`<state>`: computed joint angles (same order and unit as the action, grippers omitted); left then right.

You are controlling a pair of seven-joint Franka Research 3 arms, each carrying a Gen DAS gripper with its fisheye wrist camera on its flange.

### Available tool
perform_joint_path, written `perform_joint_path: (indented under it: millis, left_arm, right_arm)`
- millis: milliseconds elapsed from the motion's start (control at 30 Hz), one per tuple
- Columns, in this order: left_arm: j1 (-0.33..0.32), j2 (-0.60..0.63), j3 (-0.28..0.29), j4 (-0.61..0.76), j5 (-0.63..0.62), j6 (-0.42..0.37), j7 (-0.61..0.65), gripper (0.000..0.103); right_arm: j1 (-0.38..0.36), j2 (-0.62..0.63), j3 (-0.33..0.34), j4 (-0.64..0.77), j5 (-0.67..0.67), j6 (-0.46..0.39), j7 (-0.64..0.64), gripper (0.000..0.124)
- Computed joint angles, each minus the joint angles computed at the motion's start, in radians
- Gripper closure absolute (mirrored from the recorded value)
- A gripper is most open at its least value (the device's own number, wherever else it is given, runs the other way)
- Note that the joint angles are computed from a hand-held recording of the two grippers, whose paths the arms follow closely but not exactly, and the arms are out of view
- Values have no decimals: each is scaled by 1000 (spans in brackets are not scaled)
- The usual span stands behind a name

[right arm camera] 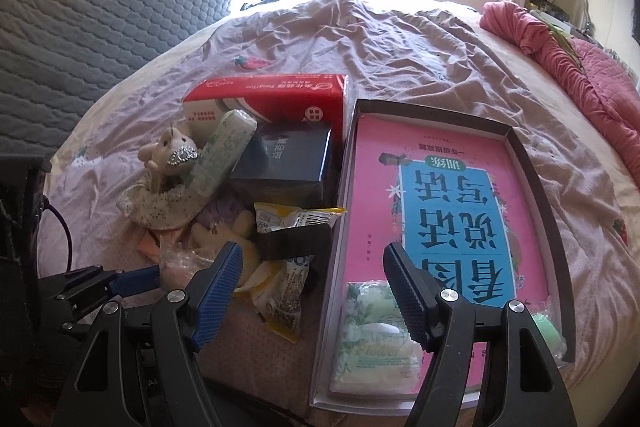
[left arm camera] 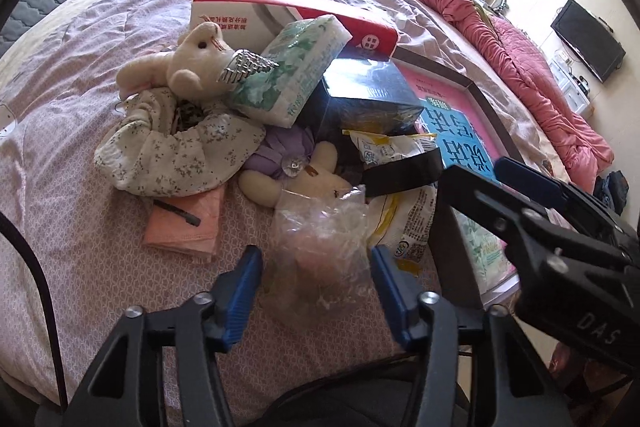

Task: Organize soft objects
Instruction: 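Grasp the clear plastic bag with left tool while right tool grasps the yellow snack packet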

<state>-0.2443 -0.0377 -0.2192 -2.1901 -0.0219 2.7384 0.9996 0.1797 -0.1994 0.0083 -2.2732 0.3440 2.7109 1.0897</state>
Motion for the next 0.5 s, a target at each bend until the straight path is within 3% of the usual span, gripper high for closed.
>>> perform_joint_path:
  millis: [267, 500]
  left_arm:
    - [2, -43, 13, -58, -50, 55, 29, 55]
    - [-8, -76, 40, -96, -109, 75, 68, 55]
  right_arm:
    - [-1, 70, 26, 49, -90, -5, 49, 50]
    - [21, 93, 23, 66, -59, -17, 34, 50]
